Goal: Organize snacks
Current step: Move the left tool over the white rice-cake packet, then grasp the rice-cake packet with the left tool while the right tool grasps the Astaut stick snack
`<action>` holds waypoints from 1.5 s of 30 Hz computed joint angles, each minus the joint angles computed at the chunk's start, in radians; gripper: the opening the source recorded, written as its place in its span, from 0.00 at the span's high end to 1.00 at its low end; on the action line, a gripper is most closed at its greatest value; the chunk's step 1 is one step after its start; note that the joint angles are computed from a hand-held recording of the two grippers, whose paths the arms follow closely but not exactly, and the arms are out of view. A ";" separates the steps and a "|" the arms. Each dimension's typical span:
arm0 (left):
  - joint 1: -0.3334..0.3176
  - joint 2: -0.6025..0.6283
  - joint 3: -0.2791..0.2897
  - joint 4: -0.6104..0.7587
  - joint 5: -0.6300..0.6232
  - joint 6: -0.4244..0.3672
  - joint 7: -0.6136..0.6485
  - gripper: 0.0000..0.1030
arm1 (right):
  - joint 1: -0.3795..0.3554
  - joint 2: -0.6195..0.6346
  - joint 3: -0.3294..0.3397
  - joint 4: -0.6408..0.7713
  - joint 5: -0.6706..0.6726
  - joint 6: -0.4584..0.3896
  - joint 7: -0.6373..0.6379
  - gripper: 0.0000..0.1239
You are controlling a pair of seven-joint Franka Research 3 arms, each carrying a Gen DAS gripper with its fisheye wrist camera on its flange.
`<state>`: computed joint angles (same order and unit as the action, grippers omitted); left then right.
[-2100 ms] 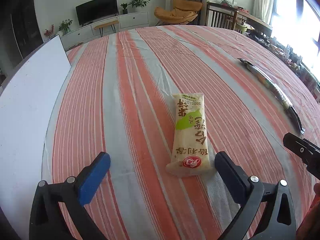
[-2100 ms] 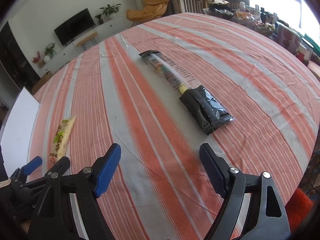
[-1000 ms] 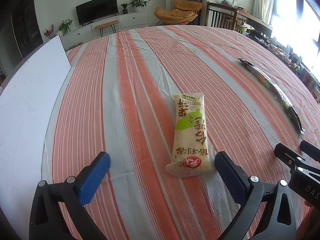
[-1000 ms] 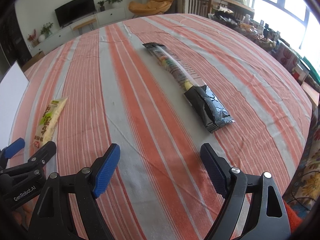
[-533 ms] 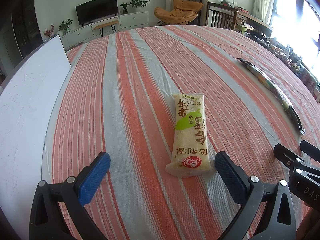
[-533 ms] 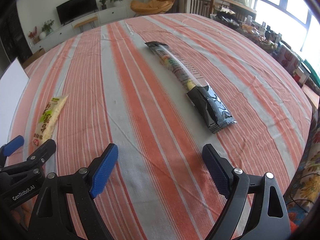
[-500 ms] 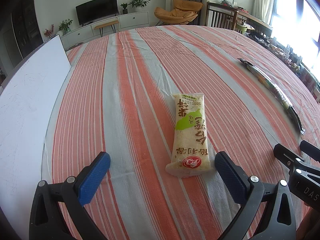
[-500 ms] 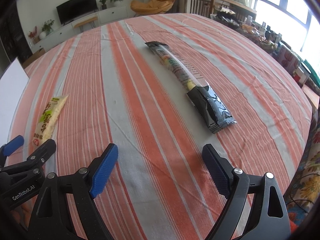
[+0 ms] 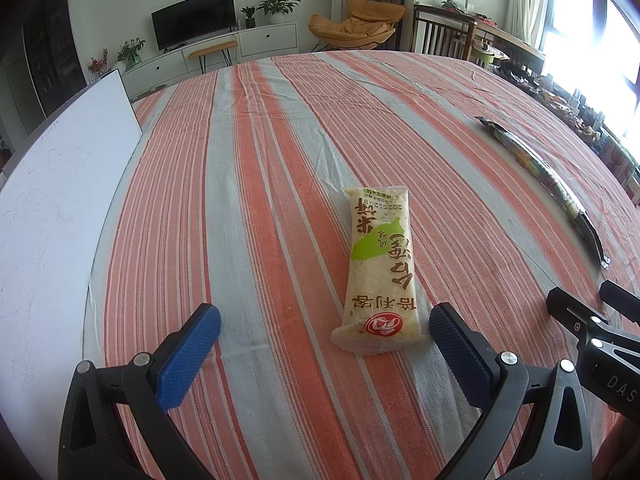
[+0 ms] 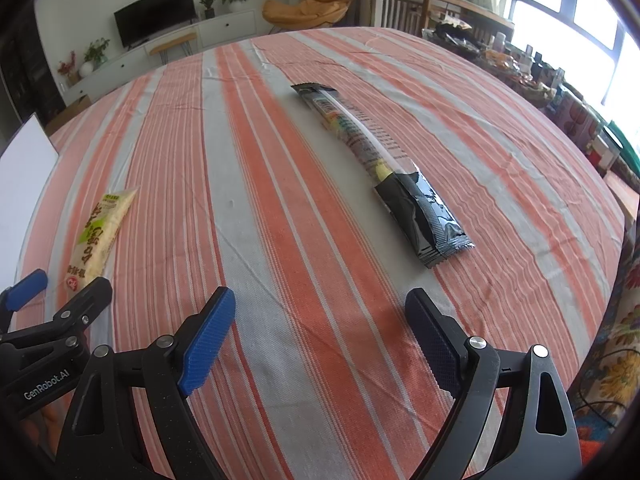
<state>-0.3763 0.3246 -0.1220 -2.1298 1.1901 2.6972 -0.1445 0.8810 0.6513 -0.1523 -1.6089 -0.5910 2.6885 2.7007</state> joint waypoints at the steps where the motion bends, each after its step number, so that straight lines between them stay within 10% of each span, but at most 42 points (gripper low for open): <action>1: 0.000 0.000 0.000 0.000 0.000 0.000 0.000 0.00 | 0.001 0.000 -0.001 -0.001 0.000 0.001 0.002 0.27; 22: 0.019 0.003 -0.016 0.007 -0.073 0.010 0.084 0.00 | 0.001 0.000 0.000 -0.001 0.001 0.006 0.001 0.27; 28: 0.019 0.041 -0.027 0.070 -0.250 0.014 0.330 0.08 | 0.024 -0.033 -0.052 -0.094 0.006 0.261 0.001 0.28; 35: -0.040 0.026 0.034 0.060 -0.133 0.063 0.244 0.72 | 0.132 -0.035 -0.186 -0.135 0.050 0.364 0.032 0.28; 41: -0.027 -0.014 0.032 0.003 -0.070 0.105 0.134 0.73 | 0.196 -0.040 -0.279 -0.195 0.125 0.481 0.047 0.28; 45: -0.011 -0.076 0.036 -0.066 0.023 0.164 -0.006 0.73 | 0.231 -0.078 -0.371 -0.297 0.161 0.731 0.039 0.29</action>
